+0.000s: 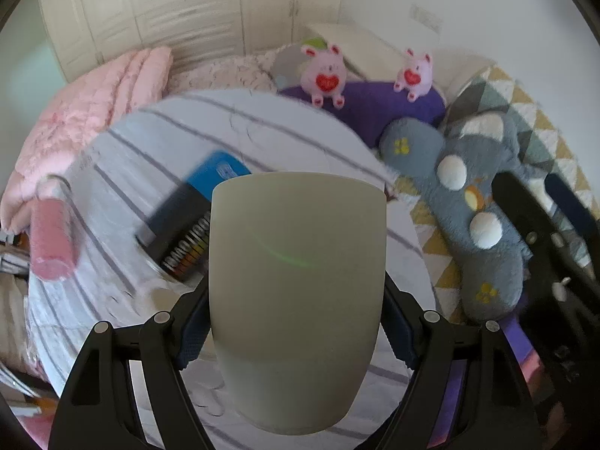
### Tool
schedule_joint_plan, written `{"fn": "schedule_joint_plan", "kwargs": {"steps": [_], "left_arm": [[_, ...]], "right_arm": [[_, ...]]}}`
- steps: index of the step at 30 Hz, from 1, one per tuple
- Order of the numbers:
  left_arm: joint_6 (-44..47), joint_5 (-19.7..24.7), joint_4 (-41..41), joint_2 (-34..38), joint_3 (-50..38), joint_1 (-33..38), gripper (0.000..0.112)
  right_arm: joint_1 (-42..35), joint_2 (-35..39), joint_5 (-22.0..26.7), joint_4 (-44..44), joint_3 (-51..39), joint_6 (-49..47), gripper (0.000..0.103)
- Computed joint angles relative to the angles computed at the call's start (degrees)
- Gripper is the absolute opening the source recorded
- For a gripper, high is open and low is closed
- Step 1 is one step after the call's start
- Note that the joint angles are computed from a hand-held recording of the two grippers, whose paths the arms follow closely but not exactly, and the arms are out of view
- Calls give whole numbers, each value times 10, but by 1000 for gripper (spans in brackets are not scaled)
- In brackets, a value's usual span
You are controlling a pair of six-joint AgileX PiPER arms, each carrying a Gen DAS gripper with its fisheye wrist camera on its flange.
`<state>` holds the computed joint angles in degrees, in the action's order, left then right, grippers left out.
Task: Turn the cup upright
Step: 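Lift the pale green cup off the table with the left gripper, then open the left gripper while the right gripper takes the pale green cup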
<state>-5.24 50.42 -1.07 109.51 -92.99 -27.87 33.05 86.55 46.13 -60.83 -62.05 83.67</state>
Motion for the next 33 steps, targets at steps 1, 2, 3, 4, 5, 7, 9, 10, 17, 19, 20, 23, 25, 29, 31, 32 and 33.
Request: {"fn": "schedule_joint_plan", "kwargs": {"steps": [1, 2, 3, 4, 5, 7, 9, 10, 17, 19, 20, 23, 25, 29, 31, 32, 33], "left_arm": [[-9, -2, -1, 9, 0, -5, 79], [-22, -2, 7, 16, 1, -10, 79], [-37, -2, 17, 24, 1, -16, 79], [-43, -5, 18, 32, 2, -20, 79], [-50, -6, 19, 39, 0, -23, 79], [-70, 2, 31, 59, -11, -32, 79], [-83, 2, 36, 69, -13, -36, 79], [-88, 0, 38, 73, -15, -35, 79], [-99, 4, 51, 91, -36, -33, 81], [-78, 16, 33, 96, -44, -26, 88], [-72, 17, 23, 96, -45, -23, 94], [-52, 17, 0, 91, -44, -16, 100], [-33, 18, -15, 78, -36, -10, 101], [21, 30, -76, 45, -15, 16, 102], [47, 26, -100, 19, 4, 30, 102], [55, 21, -99, 5, 15, 33, 103], [62, 12, -96, -12, 31, 37, 103]], "right_arm": [[-11, 2, -15, 11, 1, -17, 82], [-13, 2, -22, 15, 4, -24, 82], [-16, 3, -30, 19, 6, -32, 82], [-20, 6, -39, 24, 8, -41, 82], [-29, 12, -54, 34, 6, -56, 82], [-35, 18, -71, 44, 8, -71, 82], [-42, 24, -88, 58, 10, -85, 82], [-45, 26, -95, 61, 11, -89, 82], [-63, 45, -125, 87, 10, -108, 82], [-68, 47, -130, 93, 9, -115, 82], [-69, 48, -129, 94, 8, -115, 82], [-71, 48, -128, 104, 6, -119, 82], [-72, 44, -130, 109, 8, -120, 82], [-76, 27, -139, 129, 13, -122, 82], [-75, 20, -142, 135, 13, -119, 82], [-69, 15, -138, 133, 13, -112, 82], [-64, 11, -134, 128, 12, -107, 82]]}}
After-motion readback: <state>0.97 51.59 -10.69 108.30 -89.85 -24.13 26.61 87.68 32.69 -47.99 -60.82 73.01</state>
